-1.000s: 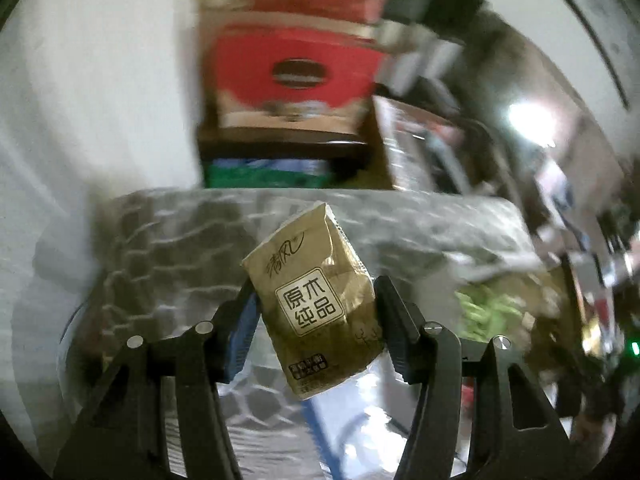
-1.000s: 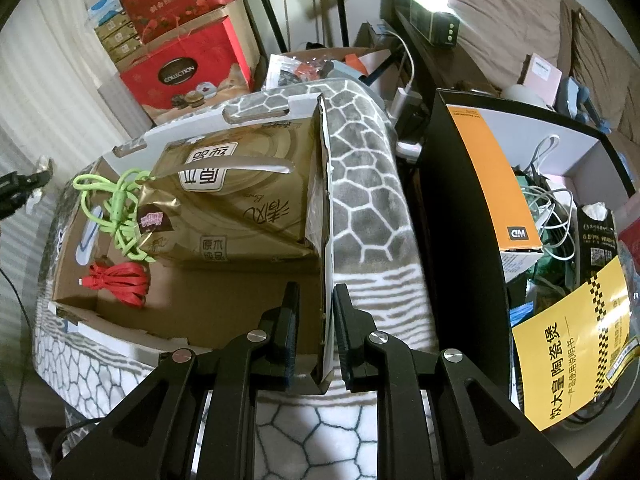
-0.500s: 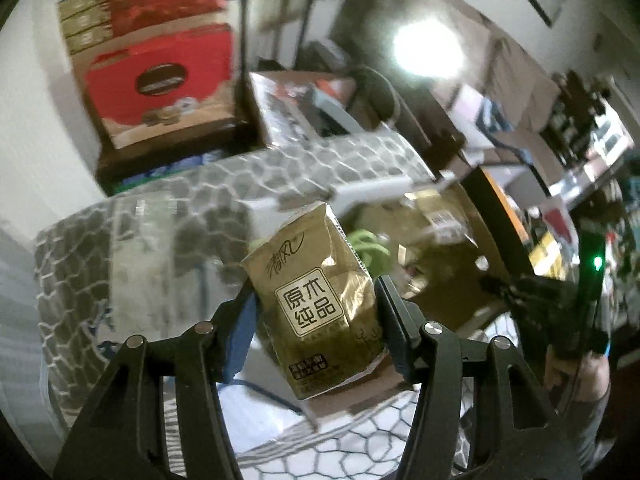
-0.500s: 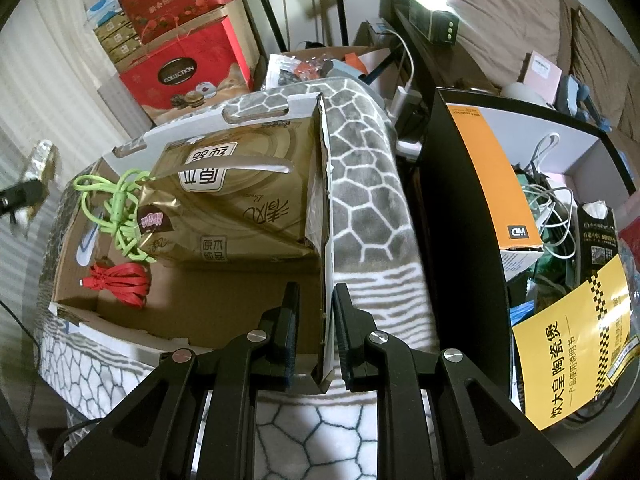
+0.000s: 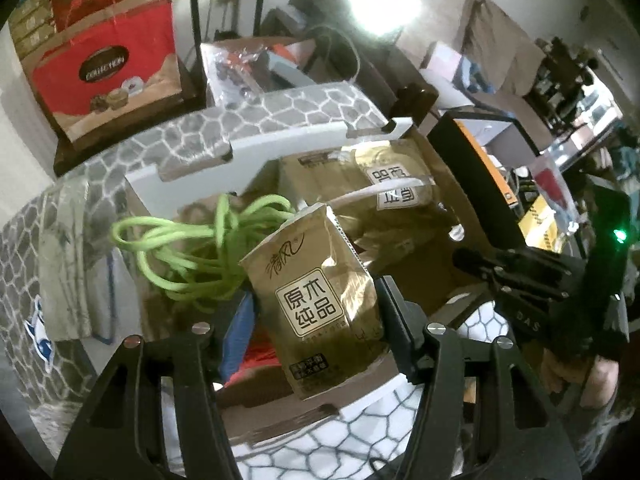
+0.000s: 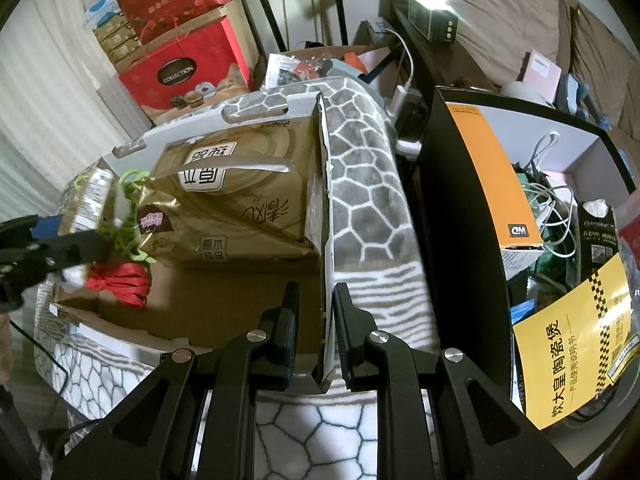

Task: Organize objects
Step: 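Lift the gold tea packet and carry it into the cardboard box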

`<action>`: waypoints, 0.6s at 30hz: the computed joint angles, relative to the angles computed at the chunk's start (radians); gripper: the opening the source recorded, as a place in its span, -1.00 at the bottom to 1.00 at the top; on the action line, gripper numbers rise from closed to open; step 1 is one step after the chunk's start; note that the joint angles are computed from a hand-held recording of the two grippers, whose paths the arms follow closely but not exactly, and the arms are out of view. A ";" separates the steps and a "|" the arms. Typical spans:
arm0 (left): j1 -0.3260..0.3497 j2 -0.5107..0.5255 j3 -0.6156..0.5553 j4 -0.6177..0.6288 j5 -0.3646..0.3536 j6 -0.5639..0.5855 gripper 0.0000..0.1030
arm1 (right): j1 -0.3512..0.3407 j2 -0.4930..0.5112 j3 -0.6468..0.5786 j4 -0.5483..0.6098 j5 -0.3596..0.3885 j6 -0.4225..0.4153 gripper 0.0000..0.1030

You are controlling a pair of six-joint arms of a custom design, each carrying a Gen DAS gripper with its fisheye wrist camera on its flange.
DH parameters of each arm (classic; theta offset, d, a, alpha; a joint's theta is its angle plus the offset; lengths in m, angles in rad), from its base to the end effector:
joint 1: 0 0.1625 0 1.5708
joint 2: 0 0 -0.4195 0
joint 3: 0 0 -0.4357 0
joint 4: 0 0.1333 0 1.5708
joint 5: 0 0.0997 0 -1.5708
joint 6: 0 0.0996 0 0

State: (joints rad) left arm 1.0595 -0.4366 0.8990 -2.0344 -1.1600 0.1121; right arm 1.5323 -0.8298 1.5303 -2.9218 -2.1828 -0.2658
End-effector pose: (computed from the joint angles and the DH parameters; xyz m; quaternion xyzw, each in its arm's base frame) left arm -0.2747 -0.8433 0.0543 0.3001 0.9318 -0.0410 0.1998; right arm 0.0474 -0.7474 0.1867 0.0068 -0.9086 0.2579 0.3283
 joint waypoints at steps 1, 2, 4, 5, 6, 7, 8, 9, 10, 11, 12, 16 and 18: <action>0.000 0.006 -0.004 0.005 -0.004 -0.025 0.09 | 0.000 0.000 0.000 0.000 0.000 0.000 -0.66; 0.002 0.010 -0.007 0.007 -0.011 -0.044 0.10 | 0.000 0.000 0.000 0.000 0.000 0.000 -0.66; 0.007 0.017 -0.016 0.022 -0.039 -0.111 0.14 | 0.000 0.000 0.000 0.001 0.001 0.000 -0.64; 0.009 0.019 -0.017 0.027 -0.054 -0.134 0.16 | 0.000 0.000 0.000 0.000 0.000 -0.002 -0.64; 0.012 0.018 -0.015 0.028 -0.077 -0.151 0.18 | 0.000 -0.001 0.000 0.001 0.000 -0.001 -0.64; 0.014 0.016 -0.013 0.026 -0.090 -0.157 0.24 | 0.000 -0.001 0.000 0.002 0.001 0.000 -0.64; 0.015 0.014 -0.009 0.021 -0.099 -0.157 0.27 | 0.000 0.000 0.000 0.002 0.002 0.000 -0.64; 0.013 0.008 -0.001 0.012 -0.096 -0.155 0.36 | 0.000 0.000 0.000 0.001 0.001 0.000 -0.64; 0.011 0.003 0.008 0.001 -0.085 -0.151 0.44 | 0.001 0.001 -0.001 0.001 0.001 0.001 -0.64; 0.009 -0.003 0.015 -0.010 -0.074 -0.146 0.46 | 0.000 0.000 -0.001 0.000 0.000 -0.001 -0.64; 0.008 -0.006 0.018 -0.017 -0.069 -0.139 0.47 | -0.001 0.000 0.000 -0.001 0.002 -0.002 -0.64; -0.006 -0.012 0.034 -0.085 -0.002 -0.053 0.47 | -0.001 0.000 0.000 -0.002 0.001 -0.002 -0.63; -0.011 -0.006 0.034 -0.103 0.021 -0.017 0.47 | -0.001 0.000 0.000 -0.001 0.001 -0.002 -0.63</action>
State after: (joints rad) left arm 1.0485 -0.4425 0.9328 -2.1377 -1.1387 0.0951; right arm 1.5313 -0.8300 1.5304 -2.9231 -2.1814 -0.2680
